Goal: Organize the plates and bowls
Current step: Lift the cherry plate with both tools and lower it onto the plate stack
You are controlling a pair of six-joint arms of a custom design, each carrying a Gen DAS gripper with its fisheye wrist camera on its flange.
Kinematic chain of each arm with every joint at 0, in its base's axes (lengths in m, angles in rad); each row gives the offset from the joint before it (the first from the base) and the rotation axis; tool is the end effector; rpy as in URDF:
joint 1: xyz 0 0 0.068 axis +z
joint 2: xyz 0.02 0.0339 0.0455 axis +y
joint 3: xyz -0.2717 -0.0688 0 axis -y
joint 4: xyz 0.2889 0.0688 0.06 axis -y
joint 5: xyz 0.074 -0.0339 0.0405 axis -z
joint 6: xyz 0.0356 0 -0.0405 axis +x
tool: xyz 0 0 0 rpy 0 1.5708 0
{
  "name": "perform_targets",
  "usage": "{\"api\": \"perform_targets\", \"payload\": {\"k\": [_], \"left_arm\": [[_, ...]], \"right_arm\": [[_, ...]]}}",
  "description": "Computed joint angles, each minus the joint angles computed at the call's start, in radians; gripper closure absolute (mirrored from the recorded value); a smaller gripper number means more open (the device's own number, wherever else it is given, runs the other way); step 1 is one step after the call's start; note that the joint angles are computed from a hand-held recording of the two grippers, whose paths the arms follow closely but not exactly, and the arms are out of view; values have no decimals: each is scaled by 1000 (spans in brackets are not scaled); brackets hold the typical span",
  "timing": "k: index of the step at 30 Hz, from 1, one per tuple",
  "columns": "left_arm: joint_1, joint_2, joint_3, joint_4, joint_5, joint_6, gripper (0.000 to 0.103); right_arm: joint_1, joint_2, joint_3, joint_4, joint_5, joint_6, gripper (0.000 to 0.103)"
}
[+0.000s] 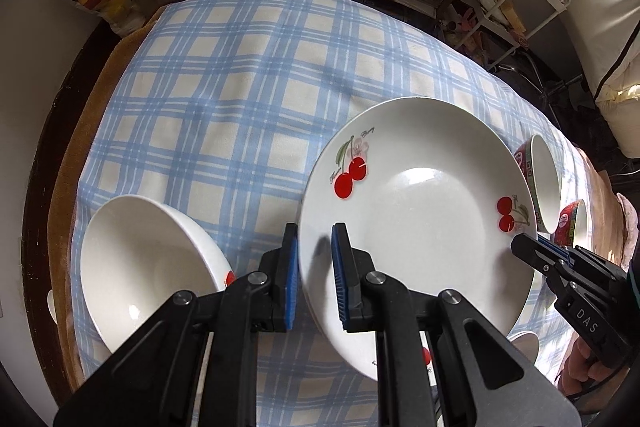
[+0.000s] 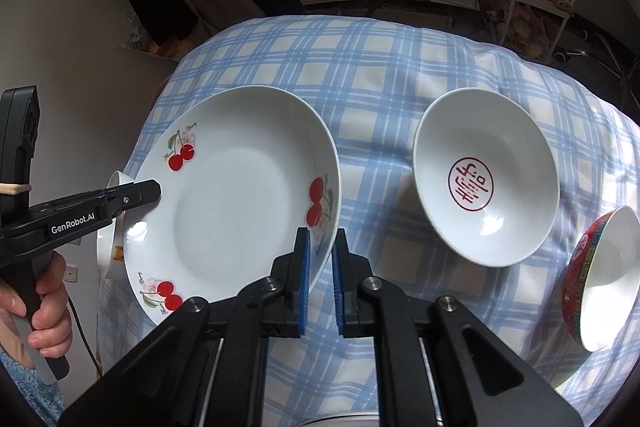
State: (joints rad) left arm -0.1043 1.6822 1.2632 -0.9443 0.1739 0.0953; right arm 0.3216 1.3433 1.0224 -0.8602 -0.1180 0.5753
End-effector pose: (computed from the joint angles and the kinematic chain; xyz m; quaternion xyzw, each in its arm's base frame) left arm 0.3584 -0.0437 0.2141 0.1077 0.9850 -0.0868 0.1028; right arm 0.2770 0.0967 0.2429 0.1126 0.9729 0.1359 0.1491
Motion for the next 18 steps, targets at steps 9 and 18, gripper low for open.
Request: {"api": "perform_targets", "payload": {"k": [9,18], "left_arm": [[-56,-158,-95,-34,27,-31,88],[-178,-345,-240,-42,11,-112,88]], "right_arm": [[8,-196,-82,-91,25,32,92],[37,-452,-170,-252,62,74,92]]}}
